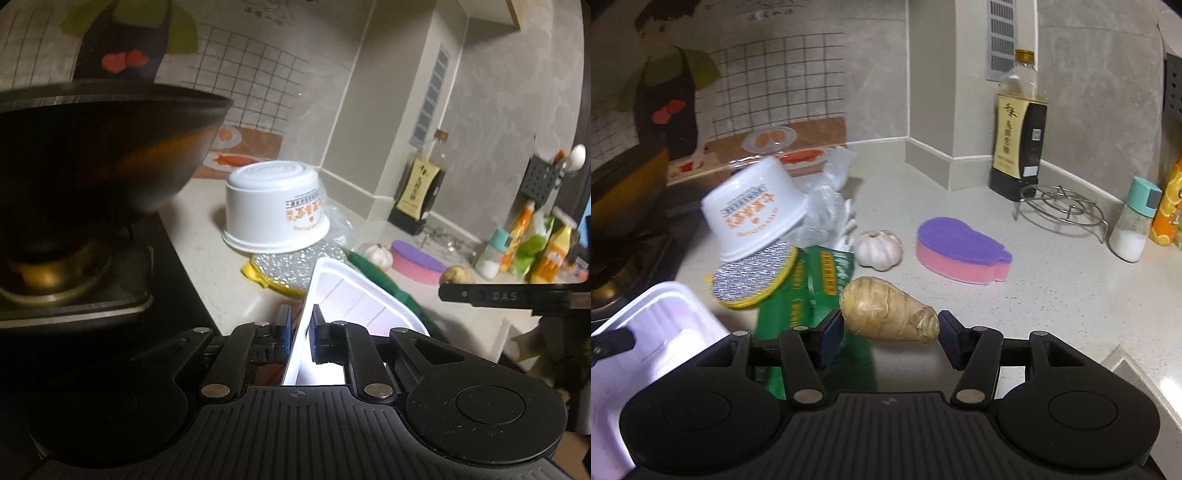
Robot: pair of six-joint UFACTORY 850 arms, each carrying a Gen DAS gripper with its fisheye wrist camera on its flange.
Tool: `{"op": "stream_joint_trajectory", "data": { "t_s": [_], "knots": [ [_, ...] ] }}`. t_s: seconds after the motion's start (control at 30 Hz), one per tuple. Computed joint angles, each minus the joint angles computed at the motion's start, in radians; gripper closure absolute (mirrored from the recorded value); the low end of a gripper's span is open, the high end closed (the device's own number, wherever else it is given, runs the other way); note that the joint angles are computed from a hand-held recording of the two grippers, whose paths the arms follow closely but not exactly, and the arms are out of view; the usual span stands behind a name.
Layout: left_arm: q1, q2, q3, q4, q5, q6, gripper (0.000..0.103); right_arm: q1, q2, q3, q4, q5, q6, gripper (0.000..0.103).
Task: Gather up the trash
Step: 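Lift the ginger with the right gripper while the left gripper holds the tray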
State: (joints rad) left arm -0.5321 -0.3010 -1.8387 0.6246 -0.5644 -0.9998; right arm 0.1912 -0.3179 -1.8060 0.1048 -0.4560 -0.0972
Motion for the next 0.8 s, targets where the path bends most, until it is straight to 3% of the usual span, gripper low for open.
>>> {"op": "stream_joint_trajectory", "data": {
  "t_s": [0.27,0.37,0.47,0.53,0.6,0.7,0.8],
  "knots": [
    [0.025,-0.048,-0.099,-0.261,-0.084,0.335,0.089,0.012,0.037,0.078,0.22,-0.009,-0.235,0.047],
    [0.023,-0.062,-0.119,-0.279,-0.1,0.368,0.086,0.02,0.038,0.095,0.228,-0.011,-0.26,0.047],
    [0.024,-0.063,-0.122,-0.282,-0.114,0.373,0.086,0.032,0.052,0.127,0.155,0.042,-0.228,0.045],
    [0.024,-0.063,-0.124,-0.28,-0.126,0.379,0.086,0.036,0.064,0.148,0.102,0.077,-0.199,0.037],
    [0.022,-0.069,-0.134,-0.279,-0.14,0.389,0.086,0.039,0.083,0.179,0.083,0.119,-0.203,0.017],
    [0.021,-0.079,-0.145,-0.283,-0.15,0.397,0.084,0.039,0.098,0.2,0.121,0.152,-0.257,0.016],
    [0.022,-0.077,-0.138,-0.288,-0.144,0.404,0.083,0.027,0.103,0.209,0.278,0.164,-0.377,0.016]
  ]
}}
